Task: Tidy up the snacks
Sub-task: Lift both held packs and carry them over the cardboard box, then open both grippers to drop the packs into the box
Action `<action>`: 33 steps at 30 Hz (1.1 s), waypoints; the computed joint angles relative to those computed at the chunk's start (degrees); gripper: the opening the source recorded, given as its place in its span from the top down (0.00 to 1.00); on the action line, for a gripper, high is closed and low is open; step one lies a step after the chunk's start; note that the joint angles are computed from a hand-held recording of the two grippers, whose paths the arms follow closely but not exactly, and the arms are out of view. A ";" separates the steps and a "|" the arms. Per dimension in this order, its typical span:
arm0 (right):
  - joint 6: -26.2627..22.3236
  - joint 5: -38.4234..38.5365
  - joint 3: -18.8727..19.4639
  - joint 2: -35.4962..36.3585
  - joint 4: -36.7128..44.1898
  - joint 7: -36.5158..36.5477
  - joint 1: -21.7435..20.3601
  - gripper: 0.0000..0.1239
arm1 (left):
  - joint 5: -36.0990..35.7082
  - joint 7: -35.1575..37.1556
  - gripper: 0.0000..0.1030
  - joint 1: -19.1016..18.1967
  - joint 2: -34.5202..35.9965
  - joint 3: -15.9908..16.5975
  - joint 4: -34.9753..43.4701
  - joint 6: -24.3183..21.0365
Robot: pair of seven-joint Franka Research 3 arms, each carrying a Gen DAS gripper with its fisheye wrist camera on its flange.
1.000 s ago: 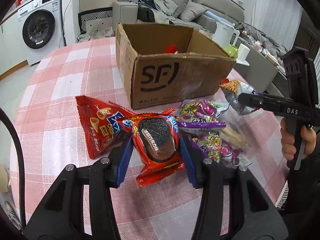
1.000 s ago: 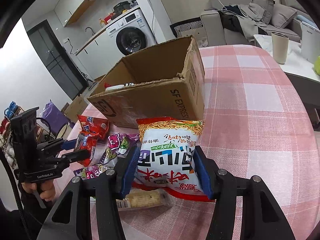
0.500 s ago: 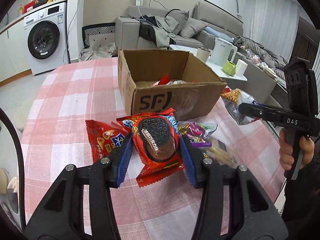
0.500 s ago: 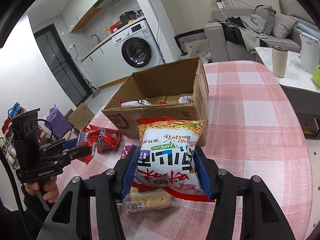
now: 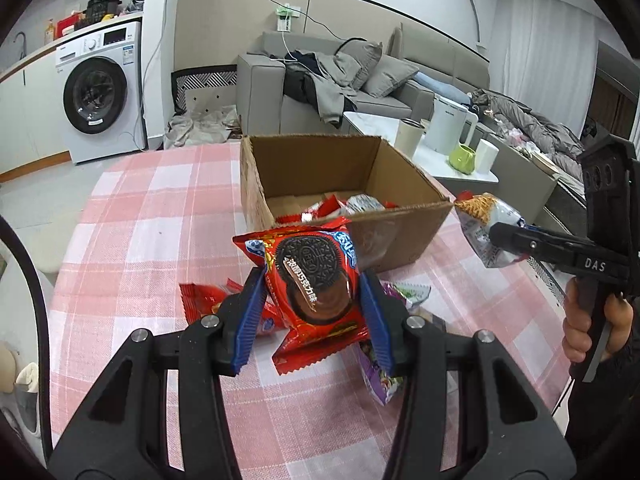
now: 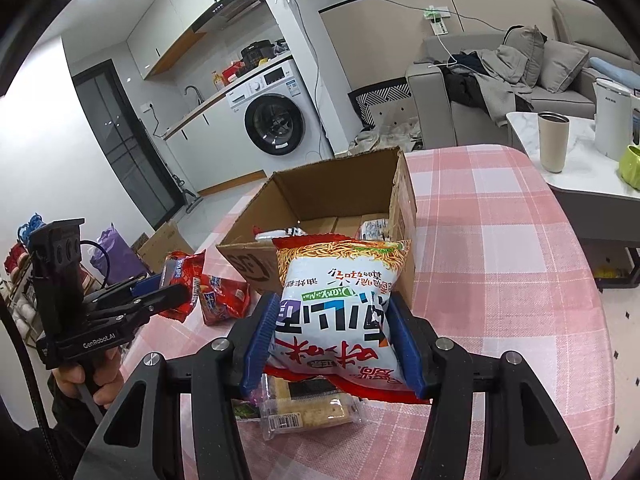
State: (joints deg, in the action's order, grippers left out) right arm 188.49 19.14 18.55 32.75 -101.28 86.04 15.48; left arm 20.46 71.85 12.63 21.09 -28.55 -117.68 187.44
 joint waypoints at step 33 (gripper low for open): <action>-7.34 0.15 -11.81 6.73 17.38 4.14 9.69 0.55 | -3.85 -1.12 0.57 -17.32 9.98 16.05 22.33 -6.78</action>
